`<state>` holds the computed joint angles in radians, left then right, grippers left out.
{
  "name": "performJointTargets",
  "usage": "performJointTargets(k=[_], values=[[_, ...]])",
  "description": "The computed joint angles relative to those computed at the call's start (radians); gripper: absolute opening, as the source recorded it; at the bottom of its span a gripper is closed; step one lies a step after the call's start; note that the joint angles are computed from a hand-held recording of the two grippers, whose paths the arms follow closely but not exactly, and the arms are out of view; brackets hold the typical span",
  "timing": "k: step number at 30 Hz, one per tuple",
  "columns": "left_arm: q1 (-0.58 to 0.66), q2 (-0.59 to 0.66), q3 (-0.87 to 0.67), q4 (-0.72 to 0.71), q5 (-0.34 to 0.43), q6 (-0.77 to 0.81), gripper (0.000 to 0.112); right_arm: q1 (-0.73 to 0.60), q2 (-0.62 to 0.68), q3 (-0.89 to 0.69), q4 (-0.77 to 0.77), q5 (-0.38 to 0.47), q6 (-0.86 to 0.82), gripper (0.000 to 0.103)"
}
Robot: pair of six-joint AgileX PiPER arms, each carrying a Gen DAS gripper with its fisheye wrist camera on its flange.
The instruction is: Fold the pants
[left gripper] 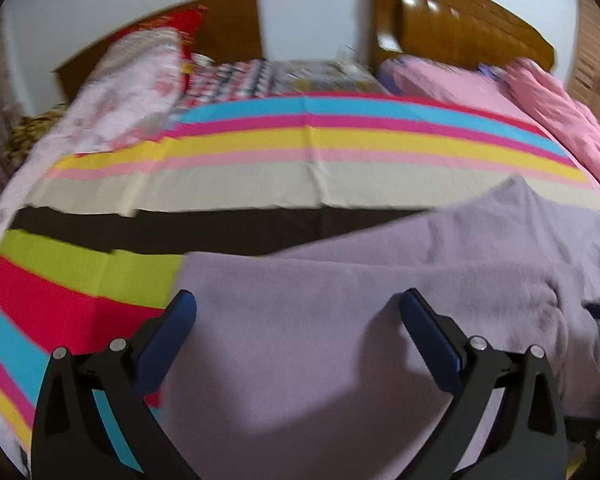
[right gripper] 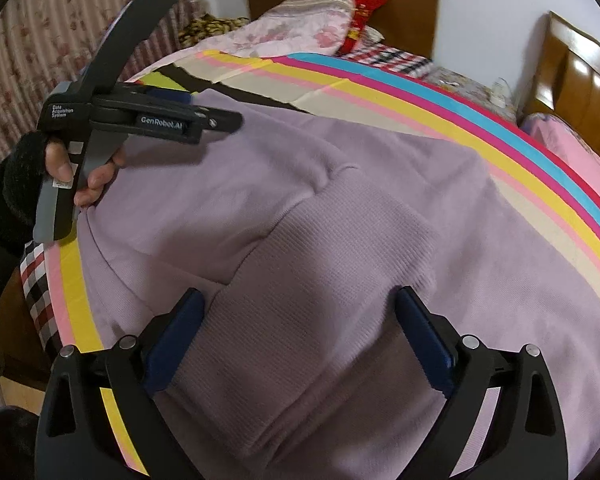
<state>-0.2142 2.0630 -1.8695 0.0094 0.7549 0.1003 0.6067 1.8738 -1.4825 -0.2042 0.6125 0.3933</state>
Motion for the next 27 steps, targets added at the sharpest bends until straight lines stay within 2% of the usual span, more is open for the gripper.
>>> performJointTargets(k=[1,3,5,7,9,10,11,15,16,17,18,19,21,22,25,27], values=[[-0.007,-0.051,0.067,0.09,-0.063,-0.1,0.101,0.014,-0.044,0.04,-0.058,0.002,0.072,0.092],[-0.022,-0.203,0.249,0.149,-0.209,-0.219,0.101,0.039,-0.17,0.178,-0.175,-0.043,0.198,0.092],[-0.041,-0.319,0.371,0.059,-0.283,-0.177,0.101,0.041,-0.281,0.296,-0.236,-0.076,0.268,0.092],[-0.076,-0.429,0.496,-0.087,-0.344,-0.049,0.101,0.037,-0.386,0.403,-0.306,-0.073,0.377,0.092],[-0.131,-0.479,0.57,-0.18,-0.359,0.045,0.101,0.023,-0.463,0.49,-0.316,-0.092,0.422,0.092],[-0.182,-0.49,0.606,-0.167,-0.358,0.053,0.101,0.0,-0.495,0.539,-0.263,-0.122,0.393,0.092],[-0.212,-0.485,0.617,-0.119,-0.351,0.02,0.101,-0.011,-0.506,0.563,-0.239,-0.136,0.384,0.092],[-0.329,-0.4,0.616,0.233,-0.285,-0.255,0.101,-0.065,-0.472,0.639,-0.149,-0.18,0.343,0.093],[-0.336,-0.365,0.599,0.256,-0.248,-0.272,0.102,-0.066,-0.497,0.685,-0.187,-0.233,0.376,0.092],[-0.331,-0.361,0.604,0.239,-0.25,-0.271,0.102,-0.069,-0.515,0.708,-0.185,-0.256,0.372,0.092],[-0.314,-0.368,0.612,0.181,-0.261,-0.231,0.102,-0.082,-0.551,0.734,-0.143,-0.267,0.348,0.092],[-0.302,-0.365,0.598,0.137,-0.237,-0.202,0.102,-0.099,-0.595,0.76,-0.089,-0.278,0.31,0.092],[-0.305,-0.385,0.607,0.169,-0.233,-0.232,0.101,-0.162,-0.717,0.838,0.07,-0.324,0.194,0.092],[-0.309,-0.404,0.627,0.205,-0.252,-0.26,0.101,-0.203,-0.817,0.902,0.129,-0.347,0.165,0.092],[-0.321,-0.455,0.63,0.139,-0.267,-0.213,0.101,-0.402,-1.096,1.03,0.392,-0.279,-0.035,0.092],[-0.334,-0.477,0.629,0.101,-0.289,-0.191,0.101,-0.602,-1.256,1.098,0.561,-0.203,-0.151,0.093]])
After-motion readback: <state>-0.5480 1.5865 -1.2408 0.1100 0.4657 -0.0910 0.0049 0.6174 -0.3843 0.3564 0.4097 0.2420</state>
